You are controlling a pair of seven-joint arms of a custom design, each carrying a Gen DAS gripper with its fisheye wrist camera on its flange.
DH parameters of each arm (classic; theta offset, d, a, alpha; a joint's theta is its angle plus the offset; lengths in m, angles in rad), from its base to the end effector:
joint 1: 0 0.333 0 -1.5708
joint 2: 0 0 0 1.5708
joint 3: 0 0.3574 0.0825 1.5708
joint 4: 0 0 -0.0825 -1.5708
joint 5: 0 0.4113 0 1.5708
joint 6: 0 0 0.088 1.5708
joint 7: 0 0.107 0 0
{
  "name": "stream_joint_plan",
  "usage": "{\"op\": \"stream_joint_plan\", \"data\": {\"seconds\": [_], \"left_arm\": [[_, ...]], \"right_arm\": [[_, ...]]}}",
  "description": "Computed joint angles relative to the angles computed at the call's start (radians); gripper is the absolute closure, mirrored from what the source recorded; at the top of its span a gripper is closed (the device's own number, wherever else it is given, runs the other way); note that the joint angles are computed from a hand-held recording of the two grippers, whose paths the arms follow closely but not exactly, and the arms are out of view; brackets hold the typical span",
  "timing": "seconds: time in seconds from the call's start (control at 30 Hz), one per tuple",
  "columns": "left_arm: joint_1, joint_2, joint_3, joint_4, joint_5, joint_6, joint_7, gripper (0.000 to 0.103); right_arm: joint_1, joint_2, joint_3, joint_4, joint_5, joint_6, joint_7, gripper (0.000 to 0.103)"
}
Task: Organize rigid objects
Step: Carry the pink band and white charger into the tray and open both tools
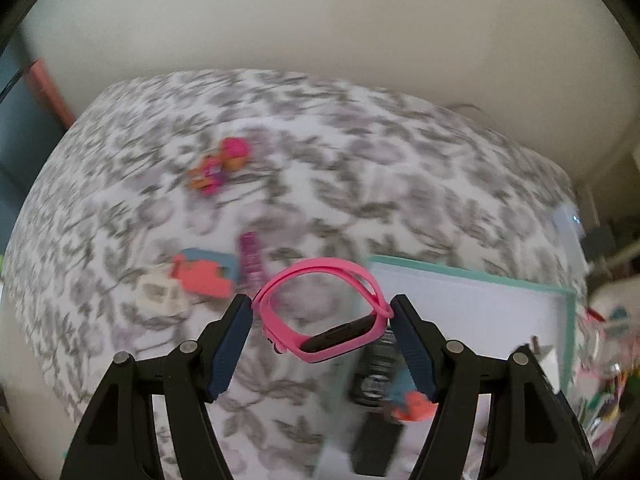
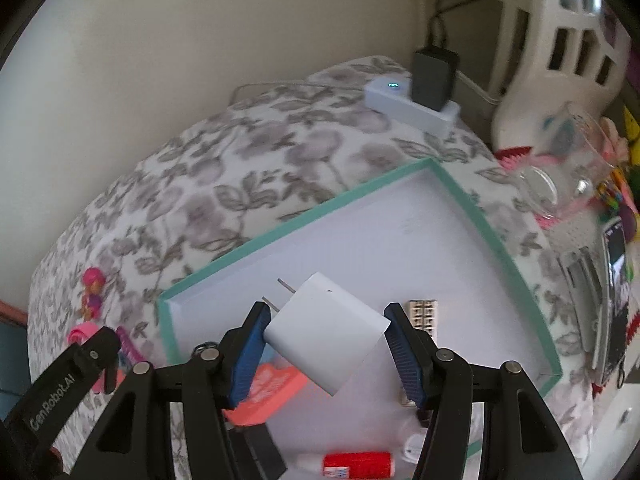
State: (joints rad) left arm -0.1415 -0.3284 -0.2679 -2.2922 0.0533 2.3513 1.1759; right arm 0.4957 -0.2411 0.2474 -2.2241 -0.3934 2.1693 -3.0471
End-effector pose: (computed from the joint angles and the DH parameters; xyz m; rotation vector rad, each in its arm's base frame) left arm 0.4534 -0.2082 0.5447 -1.9658 2.0614 -0.4298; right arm 0.3831 0.3419 0.5214 -1.1415 2.5482 -0.4231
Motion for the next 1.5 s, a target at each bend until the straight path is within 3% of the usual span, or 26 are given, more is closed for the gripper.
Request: {"op": "stream_joint_plan", "data": {"seconds": [0.5, 0.7, 1.3, 1.5], "left_arm": [[-0.137, 0.054, 0.017, -0.013, -0.244, 0.089, 0.259, 0.031], [-0.133, 0.071, -0.005, -0.024, -0.227, 0.112, 0.264, 0.031], [-0.133, 0.093, -0.002, -0.039, -0.239, 0.142, 0.269, 0.031], [-0.128, 0.104, 0.004, -0.032, -0.246, 0.117, 0.254, 0.025]], "right_arm": [[-0.032, -0.124, 0.014, -0.094, -0.032, -0.126, 0.142, 0.041], [-0.032, -0.126, 0.007, -0.118, -0.013, -0.113, 0.141, 0.041], [-0.027, -0.089, -0.020, -0.145, 0.075, -0.060, 0.060, 0.041], [-0.030, -0.080, -0.016, -0.134, 0.075, -0.082, 0.048, 0.039]]}}
